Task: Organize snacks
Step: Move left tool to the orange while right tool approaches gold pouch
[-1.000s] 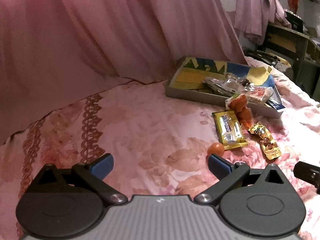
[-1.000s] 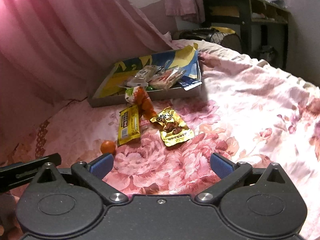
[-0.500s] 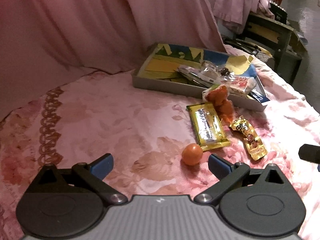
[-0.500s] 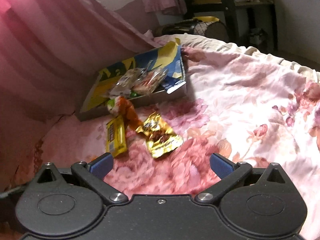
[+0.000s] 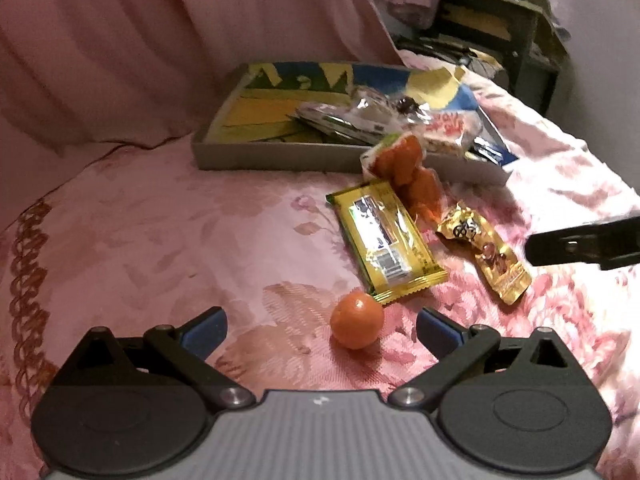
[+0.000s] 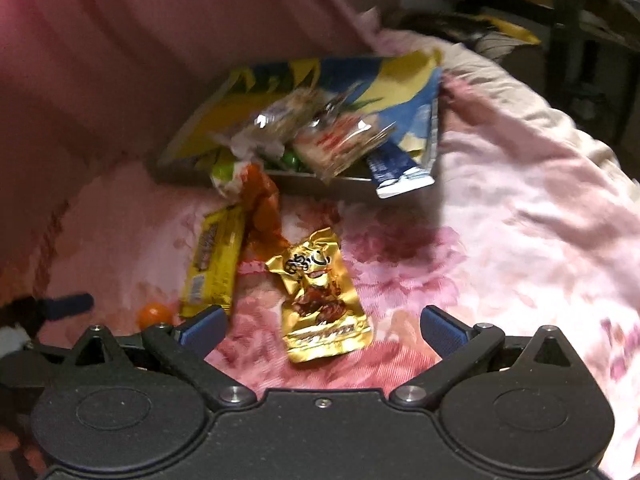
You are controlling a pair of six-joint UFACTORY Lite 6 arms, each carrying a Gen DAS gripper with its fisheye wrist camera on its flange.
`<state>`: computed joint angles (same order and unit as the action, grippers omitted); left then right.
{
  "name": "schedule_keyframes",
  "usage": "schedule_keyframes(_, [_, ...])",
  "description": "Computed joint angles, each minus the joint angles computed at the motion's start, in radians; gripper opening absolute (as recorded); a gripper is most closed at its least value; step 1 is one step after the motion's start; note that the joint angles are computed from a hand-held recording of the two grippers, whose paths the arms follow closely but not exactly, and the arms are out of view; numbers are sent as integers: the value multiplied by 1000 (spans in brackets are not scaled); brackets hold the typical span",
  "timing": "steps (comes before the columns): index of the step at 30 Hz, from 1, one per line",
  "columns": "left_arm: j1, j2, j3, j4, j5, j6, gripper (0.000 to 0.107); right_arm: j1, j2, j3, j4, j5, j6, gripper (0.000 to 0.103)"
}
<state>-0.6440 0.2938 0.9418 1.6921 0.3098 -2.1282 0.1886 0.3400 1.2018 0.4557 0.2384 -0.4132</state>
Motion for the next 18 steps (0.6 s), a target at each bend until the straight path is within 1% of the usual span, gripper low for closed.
schedule_keyframes(1, [6,7,3,16,-7,-10,103,2,46,40,-34,3,10,102])
schedule_keyframes(4, [18,40,22,46,-25,-36,103,0,144,129,-10,30,-44,102])
schedule_keyframes(6, [22,55,33,60,-24,-49,103,5,184,166,-15,21,-59,102])
schedule_keyframes(9, [31,70,40,106,-32,-94,103,10,247,238,-151,26,68,102])
schedule_keyframes(10, [34,73,40,127,-35,-115,103,6,272,268,-147,39,69,102])
schedule_keyframes(11, [37,73,38,149,-39,-137,102,-4,296,296,-104,61,31,101])
schedule_keyframes(12, [41,74,36,181,-46,-169,101,-11,317,321,-77,80,7,99])
schedule_keyframes(14, [52,70,30,277,-68,-259,98,-17,359,370,-83,114,18,95])
schedule_keyframes(16, [59,63,22,363,-78,-342,94,-15,381,391,-106,119,34,93])
schedule_keyframes(18, [65,58,14,460,-86,-438,89,-10,380,388,-98,111,10,89])
